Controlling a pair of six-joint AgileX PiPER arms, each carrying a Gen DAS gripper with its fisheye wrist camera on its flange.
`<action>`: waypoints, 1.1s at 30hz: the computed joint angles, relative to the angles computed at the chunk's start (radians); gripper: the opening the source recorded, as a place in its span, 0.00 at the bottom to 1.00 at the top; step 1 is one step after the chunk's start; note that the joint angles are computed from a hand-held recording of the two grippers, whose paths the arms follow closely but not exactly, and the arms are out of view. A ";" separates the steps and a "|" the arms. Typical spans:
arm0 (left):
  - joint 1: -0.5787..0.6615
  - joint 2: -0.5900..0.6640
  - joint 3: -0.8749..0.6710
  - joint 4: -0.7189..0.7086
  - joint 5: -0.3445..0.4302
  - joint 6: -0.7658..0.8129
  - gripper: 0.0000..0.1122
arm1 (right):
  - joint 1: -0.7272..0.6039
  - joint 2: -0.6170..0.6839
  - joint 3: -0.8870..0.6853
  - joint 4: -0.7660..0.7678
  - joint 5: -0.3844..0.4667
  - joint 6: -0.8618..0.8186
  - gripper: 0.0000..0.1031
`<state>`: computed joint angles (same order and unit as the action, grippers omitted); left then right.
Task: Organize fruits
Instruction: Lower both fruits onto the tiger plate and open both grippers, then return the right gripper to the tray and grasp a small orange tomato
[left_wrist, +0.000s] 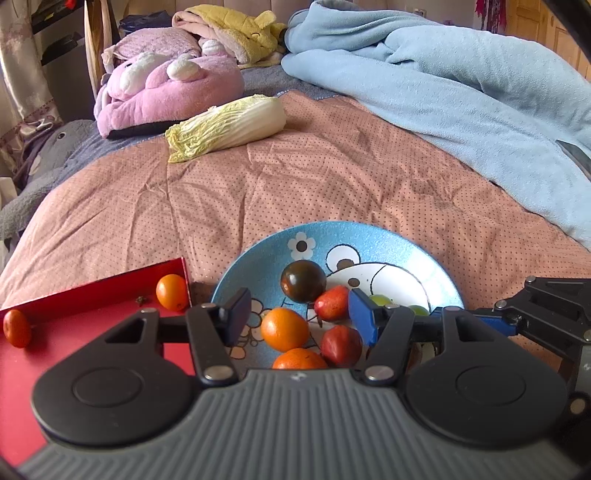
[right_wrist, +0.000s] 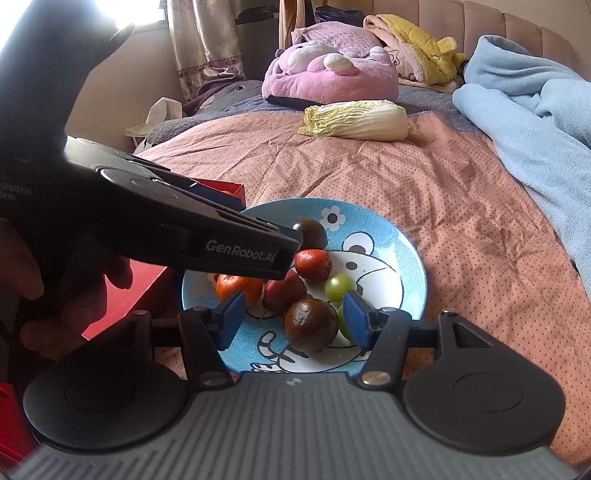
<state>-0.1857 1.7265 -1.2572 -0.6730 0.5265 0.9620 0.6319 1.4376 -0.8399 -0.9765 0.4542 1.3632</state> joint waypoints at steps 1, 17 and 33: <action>0.006 -0.003 0.001 -0.011 0.006 0.011 0.54 | 0.006 -0.001 -0.003 -0.001 0.008 0.000 0.63; 0.138 -0.043 0.013 -0.116 0.087 0.153 0.54 | 0.079 0.047 -0.118 0.058 0.083 -0.046 0.65; 0.323 0.034 -0.109 -0.079 0.116 0.133 0.54 | 0.119 0.212 -0.338 0.173 0.072 -0.171 0.65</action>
